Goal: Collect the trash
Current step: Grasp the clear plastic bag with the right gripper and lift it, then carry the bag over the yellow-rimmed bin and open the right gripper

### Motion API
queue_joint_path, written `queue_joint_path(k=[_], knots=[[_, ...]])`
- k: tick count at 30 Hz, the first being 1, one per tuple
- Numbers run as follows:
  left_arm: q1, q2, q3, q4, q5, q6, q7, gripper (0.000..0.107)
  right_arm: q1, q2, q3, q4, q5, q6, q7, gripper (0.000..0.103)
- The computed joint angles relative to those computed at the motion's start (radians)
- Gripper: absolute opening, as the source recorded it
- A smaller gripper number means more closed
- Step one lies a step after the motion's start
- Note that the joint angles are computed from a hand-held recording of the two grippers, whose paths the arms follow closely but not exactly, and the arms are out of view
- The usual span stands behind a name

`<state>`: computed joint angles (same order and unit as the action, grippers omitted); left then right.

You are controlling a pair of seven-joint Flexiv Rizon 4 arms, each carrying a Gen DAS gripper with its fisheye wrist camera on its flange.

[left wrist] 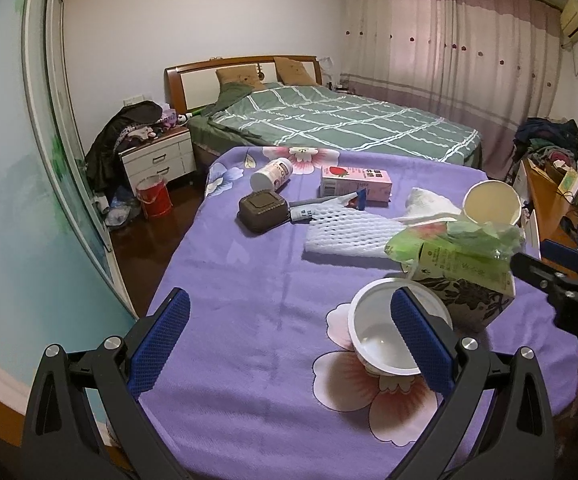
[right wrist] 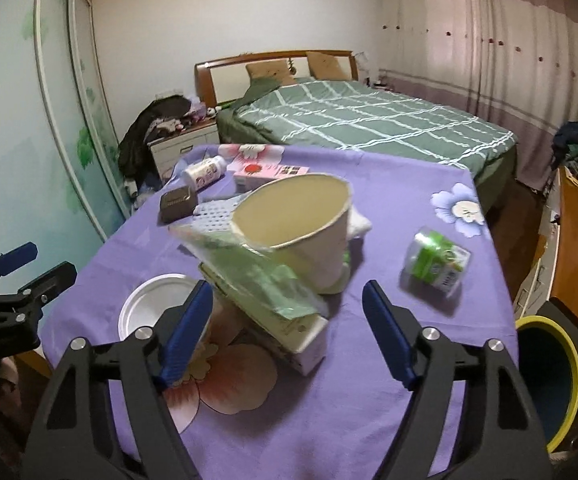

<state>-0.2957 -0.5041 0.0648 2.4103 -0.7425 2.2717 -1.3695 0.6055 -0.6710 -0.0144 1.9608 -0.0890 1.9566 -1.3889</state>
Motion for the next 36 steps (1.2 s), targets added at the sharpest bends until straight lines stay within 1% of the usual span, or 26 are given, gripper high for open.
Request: queue_joint_path(k=[2, 3, 5, 7, 9, 11, 12, 13, 16, 18, 23, 27, 29, 31, 32, 36], knots=[[-0.001, 0.001, 0.000, 0.004, -0.002, 0.001, -0.003, 0.099, 0.026, -0.008, -0.020, -0.013, 0.008, -0.008, -0.004, 0.073], [0.005, 0.000, 0.000, 0.005, 0.006, 0.001, -0.007, 0.099, 0.035, -0.012, -0.027, -0.018, 0.010, -0.012, -0.006, 0.069], [0.011, 0.002, 0.001, 0.012, 0.015, 0.005, -0.015, 0.099, 0.048, -0.020, -0.039, -0.030, 0.010, -0.026, -0.008, 0.059], [0.020, 0.003, 0.000, 0.017, 0.030, 0.010, -0.025, 0.099, 0.048, -0.022, -0.037, -0.040, 0.002, -0.050, -0.004, 0.043], [0.024, 0.002, 0.001, 0.018, 0.038, 0.013, -0.031, 0.099, 0.031, -0.023, -0.019, -0.043, -0.015, -0.063, 0.001, 0.039], [0.027, 0.002, 0.001, 0.018, 0.044, 0.013, -0.035, 0.099, 0.033, -0.023, -0.021, -0.038, -0.020, -0.056, 0.001, 0.031], [0.029, 0.002, 0.001, 0.019, 0.048, 0.014, -0.037, 0.099, 0.035, -0.021, -0.023, -0.036, -0.022, -0.055, 0.000, 0.020], [0.030, 0.003, 0.001, 0.020, 0.051, 0.014, -0.038, 0.099, 0.027, -0.019, -0.015, -0.034, -0.027, -0.050, 0.000, 0.013], [0.035, 0.002, 0.001, 0.023, 0.064, 0.018, -0.045, 0.099, 0.022, -0.011, -0.011, -0.027, -0.029, -0.034, -0.004, 0.009], [0.034, 0.002, 0.002, 0.025, 0.065, 0.019, -0.046, 0.099, 0.013, -0.002, -0.001, -0.021, -0.032, -0.020, -0.008, 0.008], [0.028, 0.003, 0.002, 0.029, 0.062, 0.030, -0.050, 0.099, 0.029, 0.030, -0.010, -0.007, -0.013, 0.023, -0.038, 0.007], [0.022, 0.007, -0.001, 0.037, 0.065, 0.043, -0.051, 0.099, -0.031, 0.065, 0.063, -0.003, -0.045, 0.059, -0.043, 0.007], [0.023, 0.010, -0.004, 0.041, 0.068, 0.048, -0.054, 0.099, -0.051, 0.079, 0.085, 0.002, -0.056, 0.080, -0.044, 0.007], [0.018, 0.014, -0.006, 0.046, 0.067, 0.053, -0.053, 0.099, -0.090, 0.095, 0.123, 0.008, -0.080, 0.103, -0.032, 0.006], [0.017, 0.016, -0.006, 0.046, 0.066, 0.054, -0.050, 0.099, -0.094, 0.102, 0.127, 0.013, -0.080, 0.115, -0.030, 0.006], [0.016, 0.018, -0.009, 0.046, 0.070, 0.055, -0.042, 0.099, -0.074, 0.141, 0.093, 0.044, -0.019, 0.169, -0.047, 0.006]])
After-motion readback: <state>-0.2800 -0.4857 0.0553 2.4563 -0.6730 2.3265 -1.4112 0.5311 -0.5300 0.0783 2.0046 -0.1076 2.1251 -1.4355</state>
